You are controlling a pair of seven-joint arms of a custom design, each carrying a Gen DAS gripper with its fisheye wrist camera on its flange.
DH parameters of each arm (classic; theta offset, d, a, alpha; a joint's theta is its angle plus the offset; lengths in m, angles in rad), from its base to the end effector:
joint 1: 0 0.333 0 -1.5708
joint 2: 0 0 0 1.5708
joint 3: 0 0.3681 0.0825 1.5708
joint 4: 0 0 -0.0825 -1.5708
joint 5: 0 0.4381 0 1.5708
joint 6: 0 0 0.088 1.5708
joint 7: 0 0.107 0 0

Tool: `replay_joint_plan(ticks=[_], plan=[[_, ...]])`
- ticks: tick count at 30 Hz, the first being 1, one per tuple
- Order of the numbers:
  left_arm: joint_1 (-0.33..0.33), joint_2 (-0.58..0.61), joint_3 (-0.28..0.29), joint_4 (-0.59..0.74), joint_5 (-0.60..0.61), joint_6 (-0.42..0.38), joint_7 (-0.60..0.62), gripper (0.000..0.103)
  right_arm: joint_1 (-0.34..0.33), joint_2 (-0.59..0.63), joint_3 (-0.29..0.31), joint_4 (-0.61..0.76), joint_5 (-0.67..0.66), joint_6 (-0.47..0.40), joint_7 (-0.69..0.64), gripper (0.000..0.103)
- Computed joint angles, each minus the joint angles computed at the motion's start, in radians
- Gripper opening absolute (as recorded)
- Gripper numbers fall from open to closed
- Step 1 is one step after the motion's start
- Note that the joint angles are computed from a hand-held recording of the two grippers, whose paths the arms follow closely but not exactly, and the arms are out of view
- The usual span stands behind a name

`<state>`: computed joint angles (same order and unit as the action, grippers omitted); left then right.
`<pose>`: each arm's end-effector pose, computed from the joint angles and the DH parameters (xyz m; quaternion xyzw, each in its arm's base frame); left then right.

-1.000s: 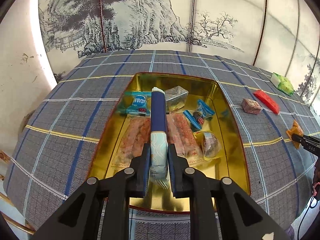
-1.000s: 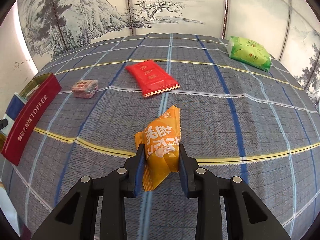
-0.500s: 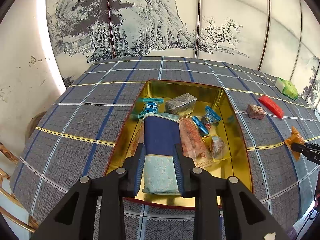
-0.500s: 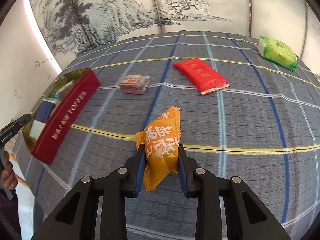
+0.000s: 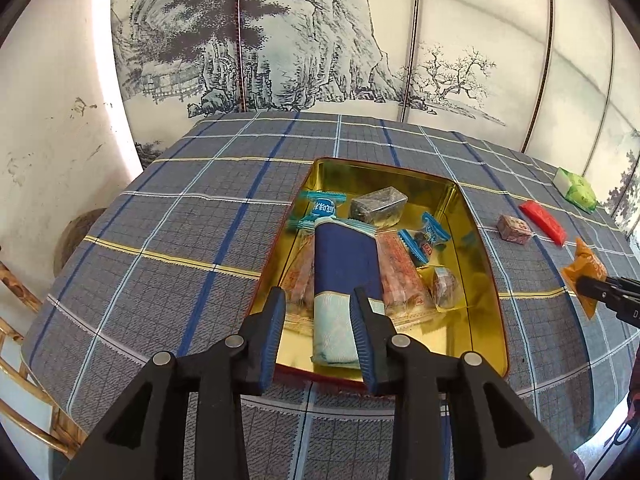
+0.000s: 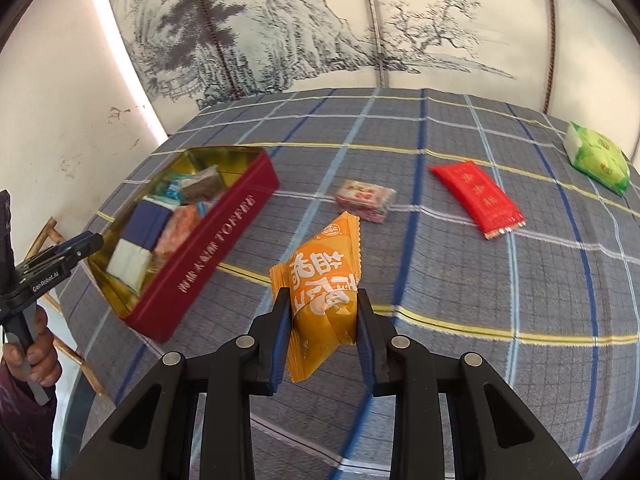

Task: Organize snacks
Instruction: 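Carry the orange bag over the tin and open the right tool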

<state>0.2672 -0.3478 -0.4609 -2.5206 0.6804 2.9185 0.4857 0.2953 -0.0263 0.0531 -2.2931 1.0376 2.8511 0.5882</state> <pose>0.4772 -0.1435 0.4725 -0.7234 0.5664 -0.2633 0.2943 0.5584 0.1538 0.4246 -0.7763 0.5104 -0.1005 0.3559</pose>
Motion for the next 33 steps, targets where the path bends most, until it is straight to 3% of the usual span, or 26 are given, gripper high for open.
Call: replay_joint_plan(ticks=[9,18,33], plan=[[0.005,-0.044,-0.004,-0.022,-0.036,-0.009,0.011,0.037,0.04,0.043,0.045,0.122,0.033,-0.11,-0.036,0.031],[0.017,-0.068,-0.006,-0.038,-0.062,-0.031,0.022,0.043,0.048,0.195,0.121,0.299,-0.097,-0.171,0.108,0.031],[0.052,-0.072,-0.011,-0.057,-0.059,-0.036,0.014,0.048,0.002,0.31,0.197,0.396,-0.267,-0.168,0.298,0.031]])
